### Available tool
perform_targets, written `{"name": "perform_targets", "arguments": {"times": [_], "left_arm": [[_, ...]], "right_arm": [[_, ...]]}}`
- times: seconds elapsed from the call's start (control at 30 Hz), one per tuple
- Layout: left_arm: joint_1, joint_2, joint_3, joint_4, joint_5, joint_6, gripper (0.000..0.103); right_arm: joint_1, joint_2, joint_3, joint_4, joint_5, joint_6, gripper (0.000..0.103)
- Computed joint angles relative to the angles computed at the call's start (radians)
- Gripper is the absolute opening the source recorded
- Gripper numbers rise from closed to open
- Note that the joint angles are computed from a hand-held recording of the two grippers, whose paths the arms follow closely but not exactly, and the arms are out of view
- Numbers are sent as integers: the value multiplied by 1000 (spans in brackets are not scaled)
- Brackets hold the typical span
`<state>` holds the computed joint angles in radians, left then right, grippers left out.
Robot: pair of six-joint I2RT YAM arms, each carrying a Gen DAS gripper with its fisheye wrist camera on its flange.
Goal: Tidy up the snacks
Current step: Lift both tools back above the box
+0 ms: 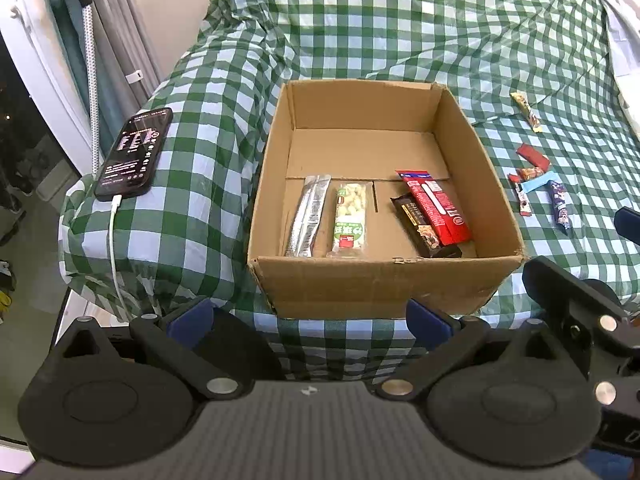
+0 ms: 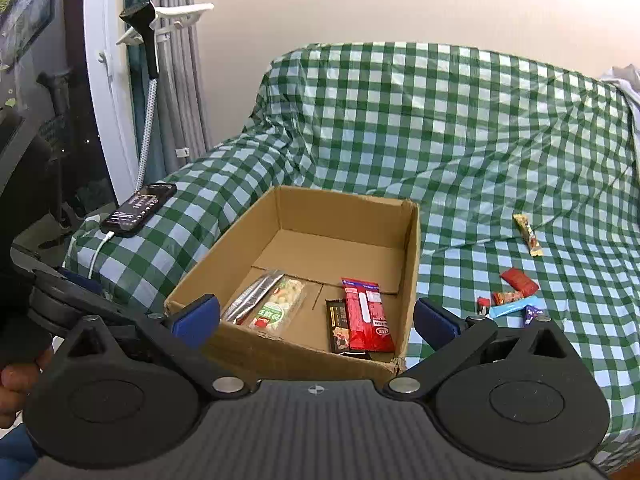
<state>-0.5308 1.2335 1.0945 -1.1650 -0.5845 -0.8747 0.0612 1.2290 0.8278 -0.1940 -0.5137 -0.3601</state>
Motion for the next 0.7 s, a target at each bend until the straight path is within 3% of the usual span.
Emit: {"name": "perform_targets", "arguments": {"times": [0.7], "left_arm": [[-6,-5,-6,-3,2,-8,103]], "right_arm": [[-7,-33,-16,-21,-6,-7,102]]}}
